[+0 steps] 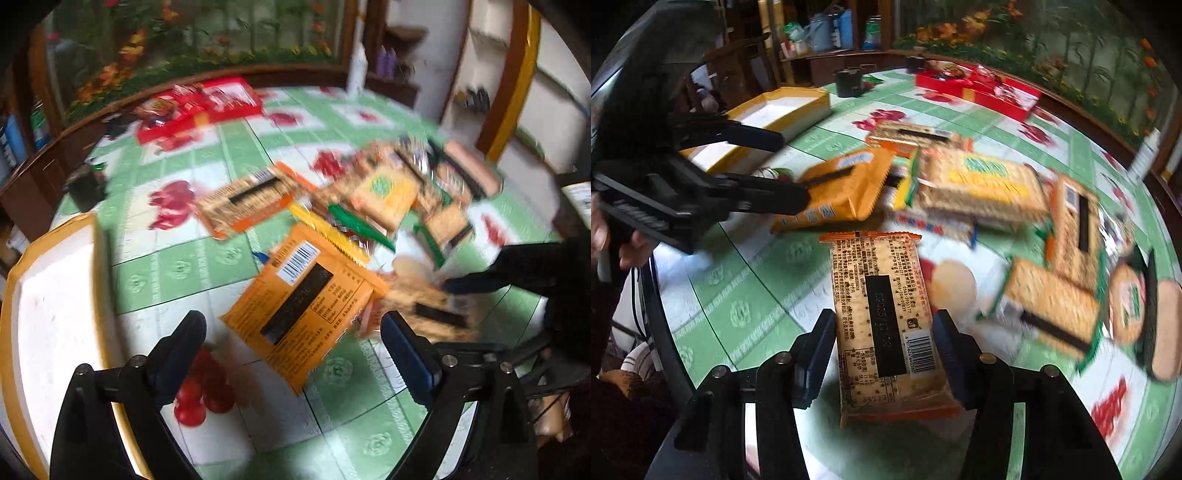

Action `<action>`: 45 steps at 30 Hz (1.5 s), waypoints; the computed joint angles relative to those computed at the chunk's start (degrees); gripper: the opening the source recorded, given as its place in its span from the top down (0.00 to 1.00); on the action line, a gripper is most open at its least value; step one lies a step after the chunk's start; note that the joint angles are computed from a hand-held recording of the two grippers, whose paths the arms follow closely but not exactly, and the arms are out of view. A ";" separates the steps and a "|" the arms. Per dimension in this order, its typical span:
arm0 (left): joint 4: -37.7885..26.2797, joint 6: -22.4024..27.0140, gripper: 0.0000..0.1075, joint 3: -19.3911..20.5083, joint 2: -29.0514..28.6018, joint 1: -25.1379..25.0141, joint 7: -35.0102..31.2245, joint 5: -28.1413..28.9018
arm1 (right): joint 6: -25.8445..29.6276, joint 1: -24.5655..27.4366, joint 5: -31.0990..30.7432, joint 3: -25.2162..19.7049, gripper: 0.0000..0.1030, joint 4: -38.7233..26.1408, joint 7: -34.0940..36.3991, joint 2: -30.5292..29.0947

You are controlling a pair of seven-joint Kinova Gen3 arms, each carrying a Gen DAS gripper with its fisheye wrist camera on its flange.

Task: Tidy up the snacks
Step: 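Grasp the orange-edged cracker pack with the right gripper, then carry the cracker pack into the empty yellow tray and open the right gripper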

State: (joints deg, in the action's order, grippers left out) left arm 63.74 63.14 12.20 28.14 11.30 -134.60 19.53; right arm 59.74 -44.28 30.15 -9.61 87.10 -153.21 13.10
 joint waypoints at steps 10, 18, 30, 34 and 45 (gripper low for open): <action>-1.64 -2.29 0.14 -2.34 3.60 6.56 5.81 -9.51 | -4.57 -0.33 2.22 -2.80 0.43 7.97 -12.41 -5.63; 8.02 -9.40 0.26 -0.26 -1.63 0.85 7.38 -2.86 | -5.83 -0.22 4.77 -3.76 0.44 8.42 -16.95 -6.00; 11.31 -8.75 0.26 0.14 -6.63 -6.19 2.25 6.03 | 3.81 -3.38 3.92 -2.77 0.27 0.69 -9.65 -0.43; 12.08 -8.96 0.26 -0.26 -7.87 -8.23 0.20 8.71 | 2.52 -2.22 0.67 -2.33 0.30 0.66 -6.71 0.48; 12.34 -10.30 0.26 -2.99 -9.50 -13.97 0.02 13.76 | -3.69 -3.73 3.42 -0.10 0.41 -2.64 -10.18 0.46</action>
